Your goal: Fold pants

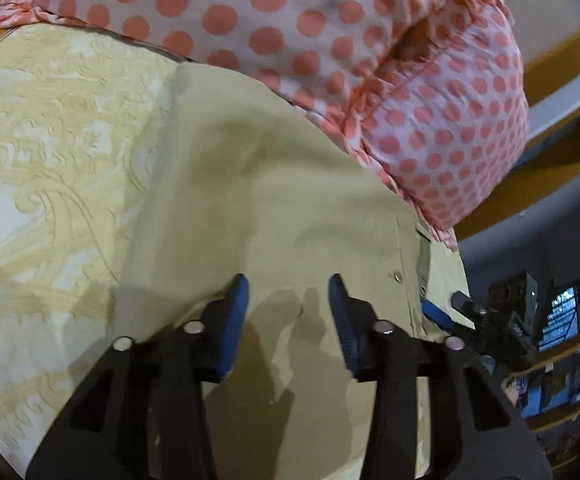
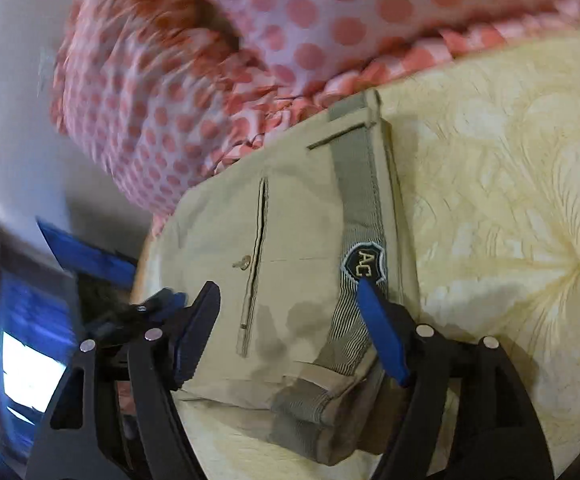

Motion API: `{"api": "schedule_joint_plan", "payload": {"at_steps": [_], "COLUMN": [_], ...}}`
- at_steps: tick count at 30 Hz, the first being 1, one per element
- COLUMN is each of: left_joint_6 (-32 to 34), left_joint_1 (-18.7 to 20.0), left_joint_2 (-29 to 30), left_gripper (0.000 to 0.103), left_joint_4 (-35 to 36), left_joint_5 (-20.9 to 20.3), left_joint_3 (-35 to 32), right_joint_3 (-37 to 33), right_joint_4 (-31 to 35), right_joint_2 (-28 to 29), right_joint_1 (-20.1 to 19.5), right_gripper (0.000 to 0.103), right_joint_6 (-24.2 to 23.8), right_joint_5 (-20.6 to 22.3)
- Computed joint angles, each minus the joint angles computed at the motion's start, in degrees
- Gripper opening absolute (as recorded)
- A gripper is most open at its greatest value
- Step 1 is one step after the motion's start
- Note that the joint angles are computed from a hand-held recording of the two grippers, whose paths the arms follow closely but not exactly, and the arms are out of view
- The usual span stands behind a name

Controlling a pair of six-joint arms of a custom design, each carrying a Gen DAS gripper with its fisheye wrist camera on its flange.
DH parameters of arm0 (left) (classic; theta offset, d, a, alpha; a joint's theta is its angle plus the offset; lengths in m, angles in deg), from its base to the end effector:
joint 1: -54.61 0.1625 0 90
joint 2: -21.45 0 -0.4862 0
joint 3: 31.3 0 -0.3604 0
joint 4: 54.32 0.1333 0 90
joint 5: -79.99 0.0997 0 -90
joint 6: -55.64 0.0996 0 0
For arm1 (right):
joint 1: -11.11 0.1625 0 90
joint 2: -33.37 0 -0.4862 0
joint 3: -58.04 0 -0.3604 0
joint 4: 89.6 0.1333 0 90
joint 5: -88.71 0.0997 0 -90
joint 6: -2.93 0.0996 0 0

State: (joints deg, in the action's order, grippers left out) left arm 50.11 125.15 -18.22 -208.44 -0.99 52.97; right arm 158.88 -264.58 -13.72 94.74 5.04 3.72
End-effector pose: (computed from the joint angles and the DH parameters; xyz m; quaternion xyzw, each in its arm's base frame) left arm -0.1120 -0.7640 0.1604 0.1059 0.9768 -0.1818 0.0391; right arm 0.0656 -0.6924 0.1948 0.0594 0.9604 -0.2703 0.0321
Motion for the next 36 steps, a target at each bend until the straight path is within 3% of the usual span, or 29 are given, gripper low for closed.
{"api": "schedule_joint_plan", "payload": {"at_steps": [1, 2, 3, 4, 6, 7, 10, 14, 17, 20, 25, 36], "left_joint_6": [-1.1, -1.3, 0.4, 3.7, 10.1, 13.2, 21.6, 25.0, 23.7, 20.8, 20.6, 20.8], "left_joint_1": [-0.3, -1.3, -2.3, -3.8, -7.5, -10.1, -15.0, -16.7, -16.4, -15.4, -14.8, -15.1], "left_joint_2": [-0.4, -1.6, -2.8, -4.4, -6.5, -7.4, -5.4, -2.0, -0.1, -1.0, -1.1, 0.0], "left_gripper": [0.037, 0.046, 0.061, 0.069, 0.097, 0.101, 0.101, 0.101, 0.101, 0.101, 0.101, 0.101], "left_joint_4": [-0.5, -3.1, -6.4, -12.0, -24.0, -30.0, -47.8, -57.0, -58.8, -59.4, -61.9, -64.7], "left_joint_5": [1.2, 3.8, 6.0, 9.4, 18.6, 24.6, 34.9, 39.7, 41.3, 39.1, 37.4, 37.8], "left_joint_3": [0.7, 3.3, 6.4, 10.9, 20.1, 25.5, 36.4, 43.3, 44.4, 45.6, 46.9, 47.5], "right_joint_3": [1.3, 2.9, 5.0, 8.4, 14.6, 17.4, 22.7, 22.8, 22.2, 21.9, 22.5, 22.9], "right_joint_4": [-1.2, -3.5, -6.5, -11.9, -22.0, -27.5, -43.2, -57.8, -60.1, -61.3, -72.0, -71.9], "right_joint_2": [-0.8, -1.2, -1.6, -1.6, -0.9, 0.0, 6.1, 15.3, 17.7, 19.3, 22.8, 22.7], "right_joint_1": [0.8, 2.2, 3.7, 5.4, 8.5, 9.3, 12.7, 16.2, 17.0, 17.1, 17.1, 17.0], "right_gripper": [0.074, 0.082, 0.090, 0.100, 0.102, 0.102, 0.102, 0.102, 0.102, 0.102, 0.102, 0.102], "right_joint_6": [0.5, -0.5, -2.6, -6.0, -11.9, -14.8, -22.9, -30.6, -30.7, -28.4, -29.5, -29.9], "right_joint_5": [-2.9, -6.6, -9.5, -12.3, -17.0, -18.5, -24.8, -33.5, -36.7, -39.5, -40.5, -40.3]}}
